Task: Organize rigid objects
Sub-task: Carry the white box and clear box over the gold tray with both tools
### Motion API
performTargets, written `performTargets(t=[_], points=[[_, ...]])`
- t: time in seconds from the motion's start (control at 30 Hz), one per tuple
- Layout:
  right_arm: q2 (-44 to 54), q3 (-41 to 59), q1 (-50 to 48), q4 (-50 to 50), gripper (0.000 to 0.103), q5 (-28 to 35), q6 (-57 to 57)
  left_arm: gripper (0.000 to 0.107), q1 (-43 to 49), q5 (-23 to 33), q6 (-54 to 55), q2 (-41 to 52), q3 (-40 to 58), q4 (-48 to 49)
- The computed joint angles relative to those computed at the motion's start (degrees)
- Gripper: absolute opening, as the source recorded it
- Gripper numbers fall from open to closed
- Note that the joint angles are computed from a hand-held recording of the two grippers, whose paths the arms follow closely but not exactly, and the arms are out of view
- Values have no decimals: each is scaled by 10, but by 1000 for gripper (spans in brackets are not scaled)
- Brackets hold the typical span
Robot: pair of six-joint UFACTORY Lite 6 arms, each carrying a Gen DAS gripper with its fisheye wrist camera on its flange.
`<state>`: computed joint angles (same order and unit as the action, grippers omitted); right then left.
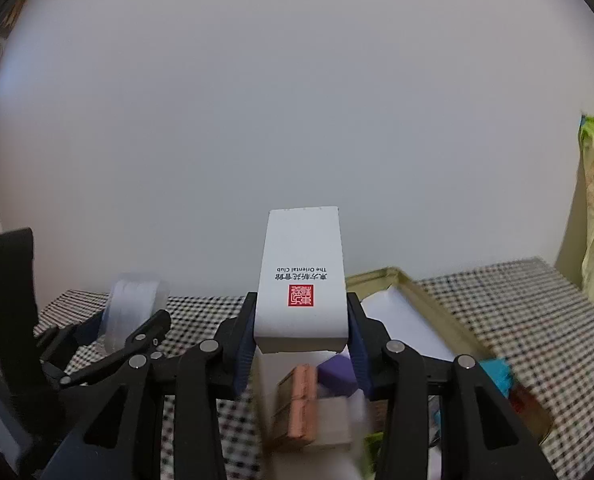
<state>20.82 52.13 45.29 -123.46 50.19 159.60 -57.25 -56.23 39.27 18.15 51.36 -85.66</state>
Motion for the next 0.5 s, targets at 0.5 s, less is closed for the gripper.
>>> performTargets(t=[0.5], points=[[-63,-53,-92,-16,44,-28,-35,54,5,51,61,123,183,12]])
